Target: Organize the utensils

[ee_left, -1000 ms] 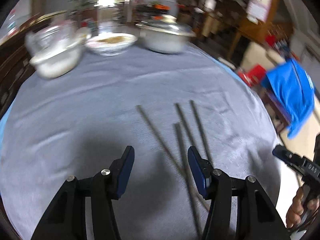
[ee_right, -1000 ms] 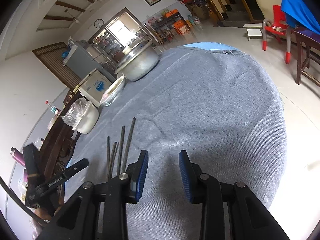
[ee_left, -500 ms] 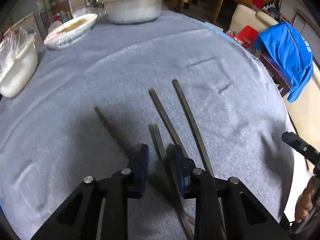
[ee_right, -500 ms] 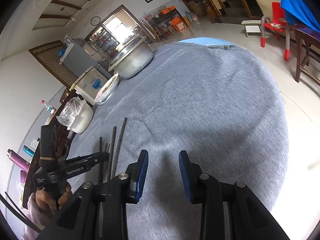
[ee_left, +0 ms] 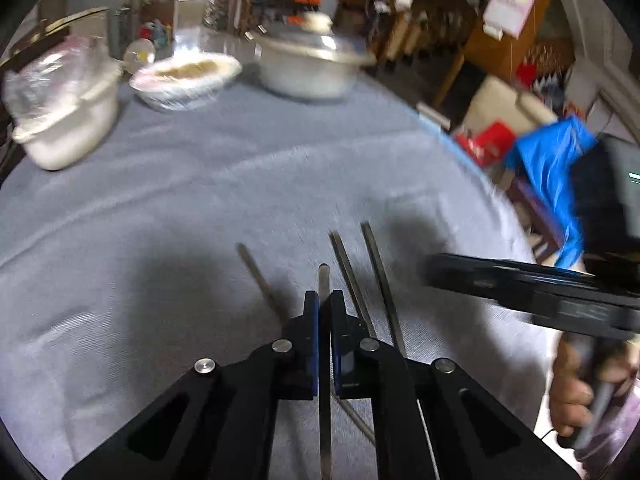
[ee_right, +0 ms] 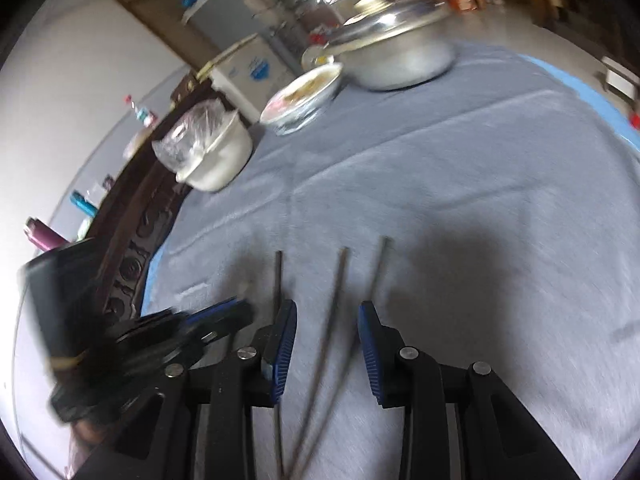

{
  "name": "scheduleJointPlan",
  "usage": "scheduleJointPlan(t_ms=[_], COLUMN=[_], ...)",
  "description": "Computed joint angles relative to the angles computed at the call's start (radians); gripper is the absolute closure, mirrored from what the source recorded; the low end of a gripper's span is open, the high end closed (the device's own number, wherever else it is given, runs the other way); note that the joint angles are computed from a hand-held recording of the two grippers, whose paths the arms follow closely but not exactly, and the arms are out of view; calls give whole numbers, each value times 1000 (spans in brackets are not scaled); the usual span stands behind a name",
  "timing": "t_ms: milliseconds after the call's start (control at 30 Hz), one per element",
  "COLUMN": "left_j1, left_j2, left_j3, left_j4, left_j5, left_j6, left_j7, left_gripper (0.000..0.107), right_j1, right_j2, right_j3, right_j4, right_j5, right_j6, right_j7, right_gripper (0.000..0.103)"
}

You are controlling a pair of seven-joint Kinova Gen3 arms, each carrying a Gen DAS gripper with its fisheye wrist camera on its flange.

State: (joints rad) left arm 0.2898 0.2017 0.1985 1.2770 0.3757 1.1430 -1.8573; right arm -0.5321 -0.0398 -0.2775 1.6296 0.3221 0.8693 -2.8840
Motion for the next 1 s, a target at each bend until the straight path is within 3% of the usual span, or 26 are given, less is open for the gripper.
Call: scheduleJointPlan(t_ms=[333, 400, 467, 567, 633, 800, 900, 1000], left_j1=[-108, -125, -134, -136, -135, -126, -120, -122], left_j2=[-117, -137, -160, -209, -247, -343, -394, -448], left_j3=[-60, -69, -77, -87, -95, -109, -123, -126], left_j4=[77, 89, 102, 132, 160, 221, 255, 281], left_j5=[90, 111, 124, 110, 101, 59, 45, 13], left_j6=[-72, -80, -92, -126, -155, -224, -253, -270], left_j7=[9, -6, -11, -4, 8, 64, 99, 154], left_gripper=[102, 102, 102, 102, 102, 102, 102, 102], right_j1=[-249, -263, -240, -197, -144, -6, -41, -163], right_j2=[333, 383, 432, 476, 461, 313, 179, 49], right_j3=[393, 400, 345, 222, 130, -82, -73, -3], right_j4=[-420, -498, -578, -645, -618, -394, -255, -133], right_j5=[-199, -174, -128, -21, 16, 123, 199, 306], right_j6=[394, 475, 556, 637, 613, 419, 297, 221], right_j7=[343, 358, 375, 360, 330, 130, 8, -114], right_gripper=[68, 68, 69, 92, 95, 96, 96, 96])
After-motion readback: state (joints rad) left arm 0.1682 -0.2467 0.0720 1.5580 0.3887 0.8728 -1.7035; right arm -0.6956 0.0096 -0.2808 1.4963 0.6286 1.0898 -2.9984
